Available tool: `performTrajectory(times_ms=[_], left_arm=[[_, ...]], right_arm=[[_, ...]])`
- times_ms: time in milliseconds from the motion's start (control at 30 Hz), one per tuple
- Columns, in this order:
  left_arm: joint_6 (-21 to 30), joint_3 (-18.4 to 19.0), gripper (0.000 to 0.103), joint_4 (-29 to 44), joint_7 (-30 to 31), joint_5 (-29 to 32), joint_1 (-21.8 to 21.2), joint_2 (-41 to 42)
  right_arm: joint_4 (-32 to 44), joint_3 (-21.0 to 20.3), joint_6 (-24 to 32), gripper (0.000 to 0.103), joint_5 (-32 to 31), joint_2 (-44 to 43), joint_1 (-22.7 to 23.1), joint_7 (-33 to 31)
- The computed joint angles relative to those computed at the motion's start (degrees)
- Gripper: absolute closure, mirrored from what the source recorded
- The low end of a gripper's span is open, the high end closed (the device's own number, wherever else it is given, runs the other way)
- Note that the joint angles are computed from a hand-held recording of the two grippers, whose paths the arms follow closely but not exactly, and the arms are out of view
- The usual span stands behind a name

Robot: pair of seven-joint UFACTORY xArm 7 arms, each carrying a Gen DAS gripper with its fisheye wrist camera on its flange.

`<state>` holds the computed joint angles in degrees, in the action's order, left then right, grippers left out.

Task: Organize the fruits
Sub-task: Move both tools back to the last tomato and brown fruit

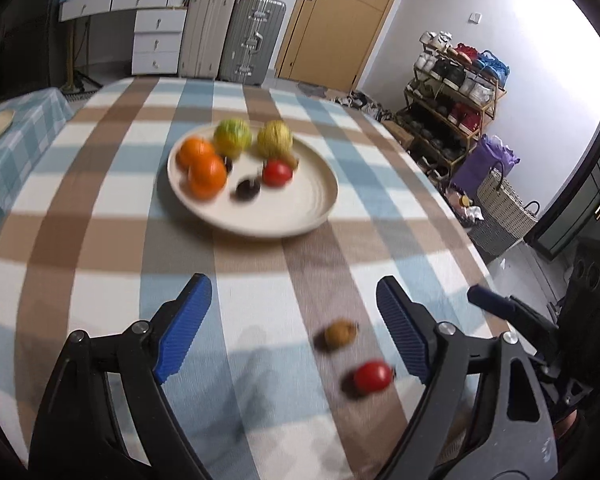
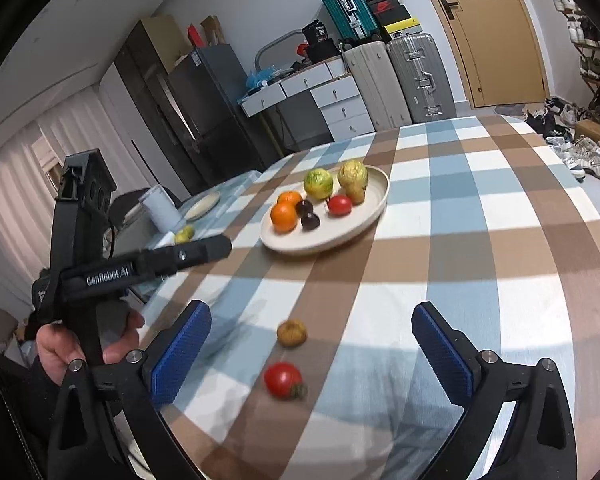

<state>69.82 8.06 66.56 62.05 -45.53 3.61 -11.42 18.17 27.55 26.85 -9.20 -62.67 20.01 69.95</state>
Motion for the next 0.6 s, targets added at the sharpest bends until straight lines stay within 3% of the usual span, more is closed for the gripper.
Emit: performTrajectory(times_ms=[200,333,400,600], left_arm=[[0.1,1.2,0.019,-5.2,2.6,2.1,1.1,-2.7],[0.3,2.4,0.008,-7.3,4.4,2.2,1.5,-4.0],[0.6,2.8,0.002,-8.2,5.4,2.3,1.7,-4.5],[1.7,4.1,0.002,-9.8,8.8,2.5,2.3,-5.5]], right_arm=[[0.8,4.3,3.0,0.000,-0.2,-0.3,1.9,3.1],[1.8,7.0,4.7,0.000,-1.1,0.5,2.7,5.6],[2.5,7.7,5.8,0.000,-1.7,1.3,3.2,6.4],[2.3,7.6,5.1,0.000,-2.4,3.7,4.7,8.2]])
